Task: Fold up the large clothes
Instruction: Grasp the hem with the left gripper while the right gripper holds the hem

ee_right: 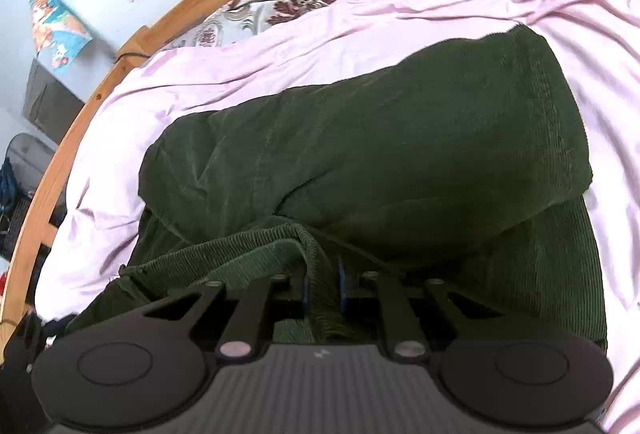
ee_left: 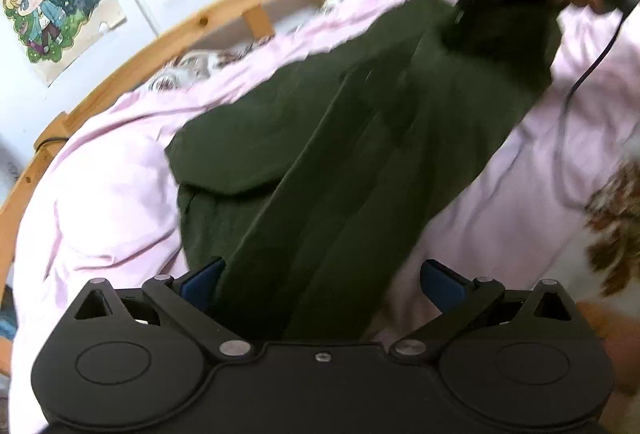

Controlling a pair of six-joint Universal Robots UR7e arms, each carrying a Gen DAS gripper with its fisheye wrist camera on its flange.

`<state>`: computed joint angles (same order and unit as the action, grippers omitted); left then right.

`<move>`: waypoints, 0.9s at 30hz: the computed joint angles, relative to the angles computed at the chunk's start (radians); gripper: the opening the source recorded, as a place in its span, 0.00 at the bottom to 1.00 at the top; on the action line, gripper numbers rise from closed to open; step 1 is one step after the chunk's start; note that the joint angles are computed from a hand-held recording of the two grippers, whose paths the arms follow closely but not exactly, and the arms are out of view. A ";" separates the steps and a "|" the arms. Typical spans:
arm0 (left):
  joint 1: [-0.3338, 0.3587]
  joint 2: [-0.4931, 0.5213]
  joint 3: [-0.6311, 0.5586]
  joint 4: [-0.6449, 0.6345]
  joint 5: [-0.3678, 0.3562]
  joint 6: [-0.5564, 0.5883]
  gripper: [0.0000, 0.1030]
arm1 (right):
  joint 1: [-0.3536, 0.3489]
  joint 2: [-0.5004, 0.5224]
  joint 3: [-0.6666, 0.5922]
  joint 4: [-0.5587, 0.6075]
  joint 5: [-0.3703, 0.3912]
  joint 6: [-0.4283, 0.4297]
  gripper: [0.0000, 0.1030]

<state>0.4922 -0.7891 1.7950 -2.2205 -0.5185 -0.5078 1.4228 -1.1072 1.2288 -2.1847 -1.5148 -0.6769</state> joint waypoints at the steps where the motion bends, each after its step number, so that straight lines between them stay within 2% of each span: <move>1: 0.004 -0.003 -0.003 0.027 0.002 -0.007 0.99 | -0.002 -0.004 0.005 -0.001 0.005 -0.007 0.14; 4: 0.016 -0.010 -0.024 0.155 -0.005 -0.052 0.94 | -0.008 -0.019 0.016 -0.005 0.018 -0.021 0.14; 7: 0.018 -0.014 -0.047 0.325 0.000 -0.142 0.83 | -0.015 -0.033 0.025 0.001 0.037 -0.039 0.14; 9: 0.016 -0.026 -0.048 0.391 -0.004 -0.205 0.67 | -0.019 -0.050 0.046 -0.004 0.041 -0.067 0.15; 10: 0.018 -0.032 -0.050 0.398 -0.018 -0.228 0.61 | -0.022 -0.067 0.069 -0.013 0.044 -0.099 0.15; 11: 0.020 -0.041 -0.046 0.387 -0.033 -0.241 0.48 | -0.025 -0.084 0.098 -0.030 0.045 -0.129 0.18; 12: 0.021 -0.051 -0.039 0.369 -0.046 -0.255 0.39 | -0.029 -0.104 0.128 -0.046 0.038 -0.162 0.26; 13: 0.022 -0.057 -0.036 0.359 -0.052 -0.273 0.36 | -0.033 -0.126 0.166 -0.073 0.024 -0.203 0.32; 14: 0.022 -0.060 -0.033 0.348 -0.052 -0.286 0.30 | -0.037 -0.155 0.220 -0.127 0.000 -0.261 0.45; 15: 0.020 -0.061 -0.030 0.338 -0.050 -0.294 0.26 | -0.043 -0.178 0.265 -0.172 -0.018 -0.314 0.51; 19: 0.021 -0.063 -0.033 0.302 -0.043 -0.318 0.18 | -0.071 -0.265 0.457 -0.411 -0.098 -0.545 0.54; 20: 0.022 -0.067 -0.034 0.297 -0.042 -0.326 0.17 | -0.085 -0.284 0.503 -0.475 -0.102 -0.606 0.53; 22: 0.021 -0.072 -0.038 0.287 -0.041 -0.340 0.16 | -0.105 -0.312 0.553 -0.521 -0.106 -0.677 0.41; 23: 0.016 -0.071 -0.042 0.292 -0.039 -0.353 0.14 | -0.120 -0.328 0.567 -0.519 -0.097 -0.705 0.26; 24: 0.009 -0.077 -0.040 0.293 -0.034 -0.366 0.13 | -0.126 -0.343 0.592 -0.543 -0.089 -0.723 0.17; 27: -0.029 -0.093 -0.025 0.305 -0.015 -0.434 0.09 | -0.148 -0.398 0.656 -0.593 -0.038 -0.759 0.14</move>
<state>0.4633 -0.8817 1.7705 -1.9159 -0.5337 -0.9423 1.2743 -1.5055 1.8849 -2.7777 -1.5527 -1.4360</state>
